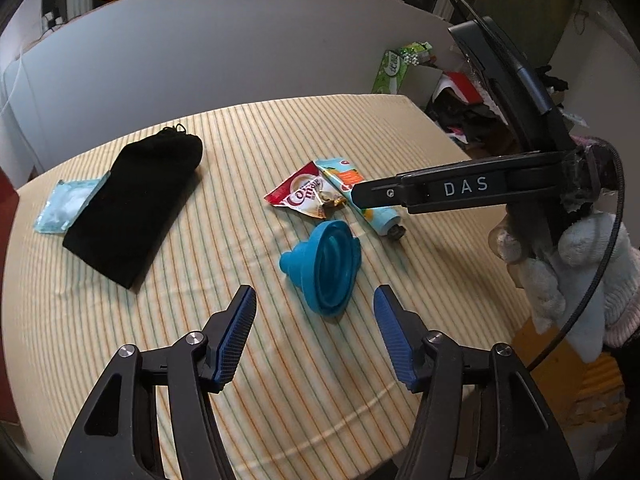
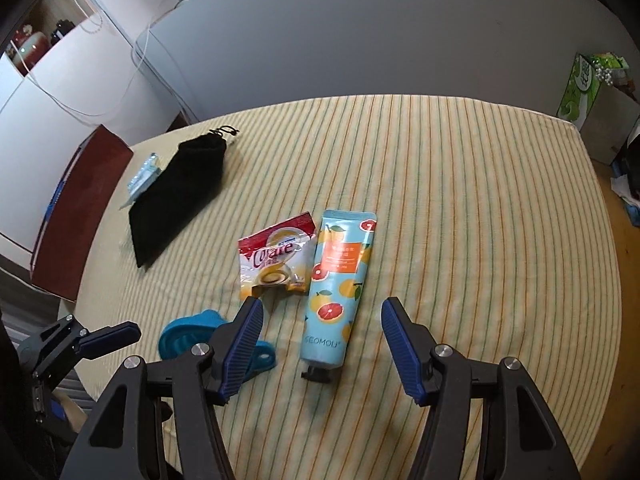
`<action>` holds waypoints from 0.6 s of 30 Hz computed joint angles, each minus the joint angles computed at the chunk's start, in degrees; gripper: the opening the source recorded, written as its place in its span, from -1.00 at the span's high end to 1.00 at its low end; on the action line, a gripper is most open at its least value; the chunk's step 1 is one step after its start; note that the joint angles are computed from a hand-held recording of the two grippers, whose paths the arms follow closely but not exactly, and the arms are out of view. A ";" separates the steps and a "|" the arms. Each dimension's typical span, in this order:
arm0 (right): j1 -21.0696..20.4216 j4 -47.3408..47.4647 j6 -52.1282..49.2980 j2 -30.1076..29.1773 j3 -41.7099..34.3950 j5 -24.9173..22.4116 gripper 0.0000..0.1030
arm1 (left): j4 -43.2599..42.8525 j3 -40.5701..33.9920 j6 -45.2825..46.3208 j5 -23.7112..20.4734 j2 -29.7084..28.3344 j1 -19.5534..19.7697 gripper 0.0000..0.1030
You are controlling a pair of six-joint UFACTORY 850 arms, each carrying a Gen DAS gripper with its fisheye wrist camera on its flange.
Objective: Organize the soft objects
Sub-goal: 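Grasp the blue silicone funnel with the left gripper while the right grasps the hand cream tube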
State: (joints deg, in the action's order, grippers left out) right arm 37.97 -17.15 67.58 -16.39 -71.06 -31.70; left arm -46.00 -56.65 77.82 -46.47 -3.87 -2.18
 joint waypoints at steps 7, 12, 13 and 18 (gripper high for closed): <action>-0.35 0.15 -1.31 -2.52 -2.18 -2.32 -0.03 | 0.20 0.12 -1.16 2.88 -0.87 -1.57 -0.05; -0.54 0.59 -2.70 -4.33 -4.19 -4.30 0.03 | -0.25 -0.02 -1.63 4.25 -1.23 -2.46 0.12; -0.55 0.74 -3.20 -4.78 -4.68 -4.87 0.08 | -0.19 -0.11 -1.83 4.50 -1.39 -2.65 0.16; -0.37 1.15 -4.59 -6.25 -6.30 -7.27 0.32 | -0.11 -0.42 -2.29 5.77 -2.27 -3.18 0.49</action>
State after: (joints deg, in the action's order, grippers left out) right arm 37.60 -16.01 62.99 -22.64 -77.36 -38.97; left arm -46.11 -57.07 75.53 -40.70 -6.14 -5.36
